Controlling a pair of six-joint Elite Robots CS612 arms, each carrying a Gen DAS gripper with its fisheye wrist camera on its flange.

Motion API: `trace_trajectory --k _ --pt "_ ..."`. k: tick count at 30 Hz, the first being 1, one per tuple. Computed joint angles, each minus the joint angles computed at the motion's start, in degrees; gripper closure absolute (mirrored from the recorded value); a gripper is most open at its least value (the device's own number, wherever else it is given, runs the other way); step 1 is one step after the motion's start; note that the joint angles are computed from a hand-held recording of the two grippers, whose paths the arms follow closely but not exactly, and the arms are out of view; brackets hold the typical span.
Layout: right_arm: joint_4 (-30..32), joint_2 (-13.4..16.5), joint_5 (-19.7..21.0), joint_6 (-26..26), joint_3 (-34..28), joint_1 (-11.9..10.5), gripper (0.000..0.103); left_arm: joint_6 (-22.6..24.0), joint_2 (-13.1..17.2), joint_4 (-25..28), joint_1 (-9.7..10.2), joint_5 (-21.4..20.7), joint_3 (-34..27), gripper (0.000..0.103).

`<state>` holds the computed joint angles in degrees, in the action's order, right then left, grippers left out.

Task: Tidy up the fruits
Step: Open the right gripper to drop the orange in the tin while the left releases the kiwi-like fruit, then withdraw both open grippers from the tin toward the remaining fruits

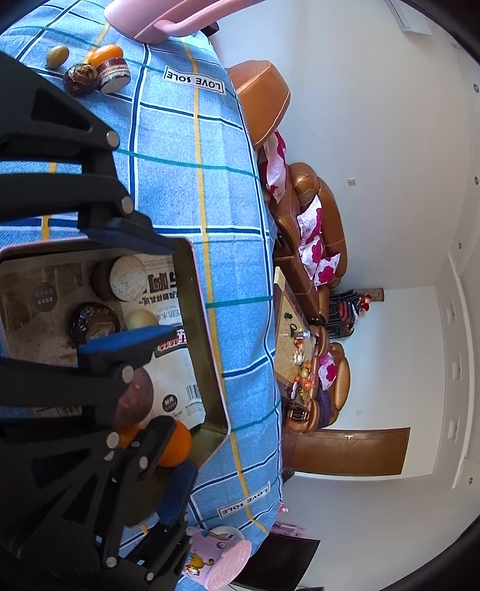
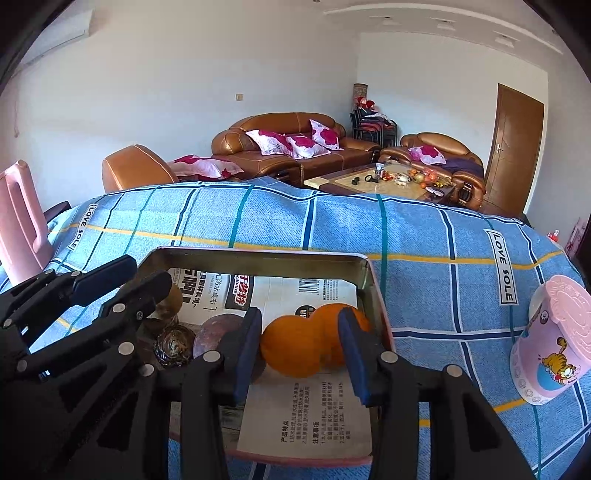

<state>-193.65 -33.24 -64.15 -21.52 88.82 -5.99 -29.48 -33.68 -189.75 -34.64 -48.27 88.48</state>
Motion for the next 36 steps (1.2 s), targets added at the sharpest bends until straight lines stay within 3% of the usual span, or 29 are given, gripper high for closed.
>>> trace_trajectory --k 4,5,7,8,11,16,25,28,36 --pt "-1.71 0.29 1.93 3.46 -0.11 -0.71 0.053 -2.00 -0.07 -2.07 -0.23 2.38 0.91 0.025" --pt "-2.17 0.36 2.49 4.48 -0.16 -0.92 0.051 -2.28 -0.04 -2.71 -0.34 3.10 1.06 0.023" --pt "-3.17 0.54 3.20 6.99 -0.38 -1.29 0.042 -3.54 -0.04 -2.55 -0.75 6.56 1.19 0.003" --pt "-4.15 0.72 3.52 8.58 -0.49 -1.47 0.039 -3.91 0.05 -2.74 -1.01 8.55 1.19 0.000" --pt "-8.67 1.49 5.87 13.85 -0.83 -2.32 0.028 -1.71 0.57 -5.40 -1.46 11.79 0.97 0.000" --pt "-18.93 2.29 3.27 17.19 -0.35 -2.32 0.025 0.61 1.52 -5.12 -2.16 17.83 0.09 0.000" --pt "-36.33 4.17 -2.40 20.80 -0.15 -2.08 0.009 -2.19 0.55 -3.70 -1.84 16.49 1.71 0.000" --pt "-34.77 3.95 -3.31 19.46 -0.17 -1.77 0.006 -3.36 0.05 -1.89 -1.75 15.24 2.18 0.000" --pt "-29.90 3.12 -4.05 18.02 0.52 -1.48 0.006 -2.96 -0.62 -3.50 -2.16 14.41 3.98 0.000"
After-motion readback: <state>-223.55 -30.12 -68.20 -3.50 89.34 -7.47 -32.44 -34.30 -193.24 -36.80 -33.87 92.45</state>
